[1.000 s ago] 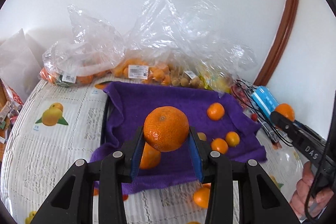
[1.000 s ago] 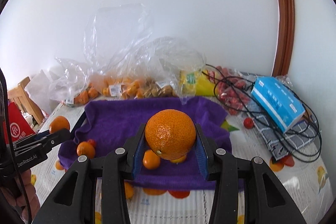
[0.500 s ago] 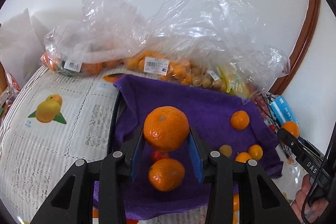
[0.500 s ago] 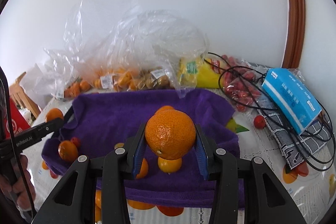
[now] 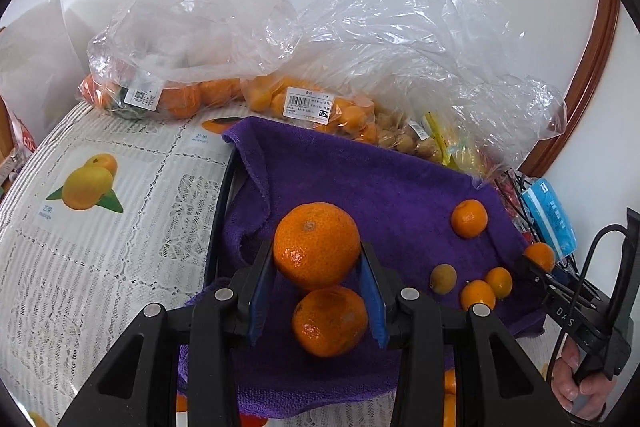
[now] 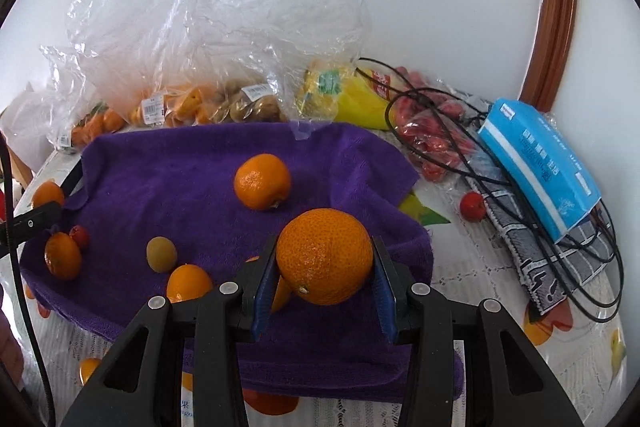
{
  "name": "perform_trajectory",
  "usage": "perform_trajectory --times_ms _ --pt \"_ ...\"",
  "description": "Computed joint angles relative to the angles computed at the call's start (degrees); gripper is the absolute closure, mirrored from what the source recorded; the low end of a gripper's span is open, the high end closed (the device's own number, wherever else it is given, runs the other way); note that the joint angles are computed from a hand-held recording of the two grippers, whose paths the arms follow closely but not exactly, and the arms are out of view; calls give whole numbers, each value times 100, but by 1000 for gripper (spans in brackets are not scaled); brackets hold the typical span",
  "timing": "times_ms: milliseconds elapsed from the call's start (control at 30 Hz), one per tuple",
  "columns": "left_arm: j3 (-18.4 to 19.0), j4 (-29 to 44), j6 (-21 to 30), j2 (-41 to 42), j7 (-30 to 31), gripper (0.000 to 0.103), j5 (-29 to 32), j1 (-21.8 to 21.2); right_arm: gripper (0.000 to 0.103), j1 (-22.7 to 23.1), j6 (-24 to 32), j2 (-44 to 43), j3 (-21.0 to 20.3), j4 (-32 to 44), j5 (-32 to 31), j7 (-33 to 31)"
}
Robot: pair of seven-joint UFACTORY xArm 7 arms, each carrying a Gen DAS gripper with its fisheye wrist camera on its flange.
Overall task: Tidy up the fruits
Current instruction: 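Lift both large oranges and carry them over the purple towel, then lower the orange onto the towel and open the right tool while the left tool releases its orange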
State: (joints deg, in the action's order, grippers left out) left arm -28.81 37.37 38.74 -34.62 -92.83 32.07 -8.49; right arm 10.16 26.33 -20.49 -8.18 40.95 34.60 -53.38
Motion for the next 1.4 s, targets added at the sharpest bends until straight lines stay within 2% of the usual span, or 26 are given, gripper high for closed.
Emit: perform_trajectory --times_ms 100,233,533,633,700,1000,1233,1400 --pt "3 -23 -46 -46 -20 65 23 -4 60 -57 -76 29 100 -31 -178 65" --pt "63 -124 -354 -95 9 65 -16 -24 60 -12 -34 7 50 -40 -190 43" --pt "-153 58 -582 174 180 65 107 66 60 3 139 -62 12 -24 -101 -76" --pt "-212 133 -564 251 207 65 199 65 59 59 142 -157 -46 -52 29 -179" --pt "-261 199 -504 314 201 65 268 73 55 99 181 -213 -100 -60 149 -227" --pt "-366 426 -182 569 32 64 664 19 55 255 -26 -408 -128 -240 353 -428" --pt "-236 492 -44 688 -144 64 930 -170 55 378 -131 -474 -182 -322 403 -490" --pt "-127 524 8 746 -116 55 993 -307 55 426 -209 -481 -185 -369 400 -498"
